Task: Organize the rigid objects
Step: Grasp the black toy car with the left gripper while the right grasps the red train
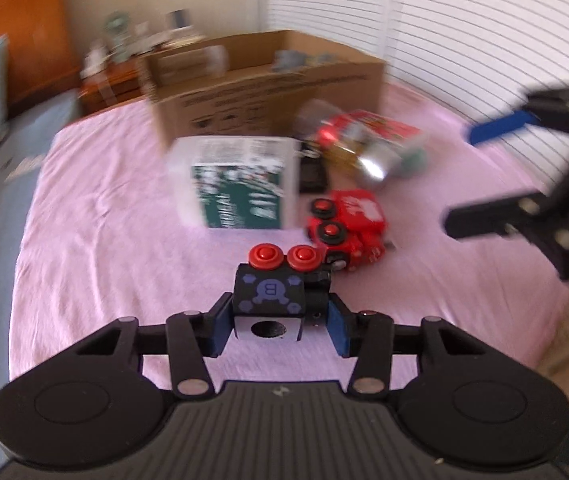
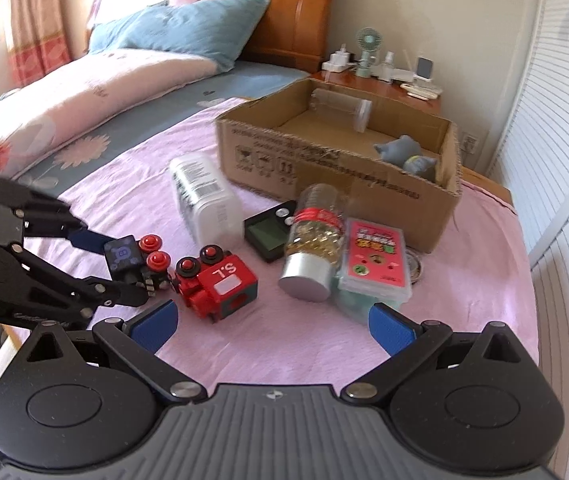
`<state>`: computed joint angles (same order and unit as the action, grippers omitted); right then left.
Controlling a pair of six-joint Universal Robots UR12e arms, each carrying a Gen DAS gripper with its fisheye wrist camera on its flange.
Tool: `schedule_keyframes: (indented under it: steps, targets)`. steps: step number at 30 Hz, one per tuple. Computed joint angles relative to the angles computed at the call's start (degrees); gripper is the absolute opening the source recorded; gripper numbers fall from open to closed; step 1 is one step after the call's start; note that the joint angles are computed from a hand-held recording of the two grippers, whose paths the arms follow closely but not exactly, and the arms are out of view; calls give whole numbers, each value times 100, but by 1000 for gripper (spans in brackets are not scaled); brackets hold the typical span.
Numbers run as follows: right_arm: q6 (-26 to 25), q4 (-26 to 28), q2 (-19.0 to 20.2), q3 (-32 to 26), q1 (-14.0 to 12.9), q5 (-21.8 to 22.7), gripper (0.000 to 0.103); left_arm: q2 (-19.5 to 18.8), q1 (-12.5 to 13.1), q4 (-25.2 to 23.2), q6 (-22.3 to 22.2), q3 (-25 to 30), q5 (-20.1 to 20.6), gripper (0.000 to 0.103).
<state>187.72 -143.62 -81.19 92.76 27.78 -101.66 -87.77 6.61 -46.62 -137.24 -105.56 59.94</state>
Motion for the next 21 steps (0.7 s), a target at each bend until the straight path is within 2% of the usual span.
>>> schedule_keyframes:
  steps: [3, 8, 13, 16, 18, 21]
  targets:
    - [-245, 87, -5, 5, 12, 145, 103, 76, 94, -373, 669, -8, -163, 47]
    - [-858, 248, 42, -21, 23, 444, 103, 122, 260, -742, 1067, 11, -231, 47]
    - [-1434, 311, 201, -172, -6, 926, 102, 109, 379, -850, 1121, 58, -228, 47]
    - [-1834, 454, 365, -370, -36, 1241, 95, 103, 434, -903, 1095, 72, -244, 48]
    - [-2065, 618, 482, -524, -44, 1390, 86, 98, 428, -872, 1039, 69, -235, 49]
    - [-2283, 804, 628, -705, -16, 1429, 83, 91, 388, -736, 898, 48, -184, 49]
